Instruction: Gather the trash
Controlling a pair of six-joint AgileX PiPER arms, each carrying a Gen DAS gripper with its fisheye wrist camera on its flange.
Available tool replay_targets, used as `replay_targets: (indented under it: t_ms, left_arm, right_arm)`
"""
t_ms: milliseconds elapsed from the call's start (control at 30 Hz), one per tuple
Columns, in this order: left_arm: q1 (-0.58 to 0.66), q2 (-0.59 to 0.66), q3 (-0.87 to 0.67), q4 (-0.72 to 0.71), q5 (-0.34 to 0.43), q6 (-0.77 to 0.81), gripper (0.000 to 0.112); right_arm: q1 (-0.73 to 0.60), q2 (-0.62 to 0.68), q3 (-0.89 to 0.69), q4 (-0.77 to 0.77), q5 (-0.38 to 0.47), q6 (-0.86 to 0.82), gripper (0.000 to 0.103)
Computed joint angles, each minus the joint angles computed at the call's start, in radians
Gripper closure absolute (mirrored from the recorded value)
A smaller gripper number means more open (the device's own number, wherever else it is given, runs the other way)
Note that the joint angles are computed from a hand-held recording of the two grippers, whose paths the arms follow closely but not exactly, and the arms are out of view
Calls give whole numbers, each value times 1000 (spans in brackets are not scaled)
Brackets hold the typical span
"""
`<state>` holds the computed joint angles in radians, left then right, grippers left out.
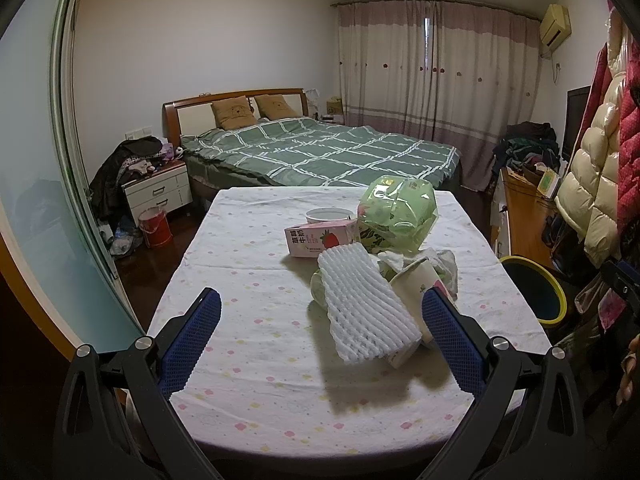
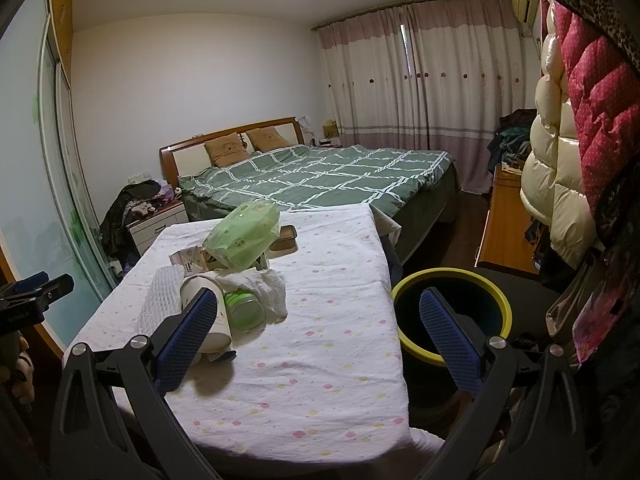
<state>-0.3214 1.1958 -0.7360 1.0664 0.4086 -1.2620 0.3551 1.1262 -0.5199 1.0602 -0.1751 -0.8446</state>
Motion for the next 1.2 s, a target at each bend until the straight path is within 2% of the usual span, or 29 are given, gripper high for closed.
replay_targets:
  t_ms: [1200]
  left_arm:
    - [-8, 9, 5, 9, 2, -22, 13]
  right_arm:
    - [-4, 12, 4, -53, 0, 58, 6]
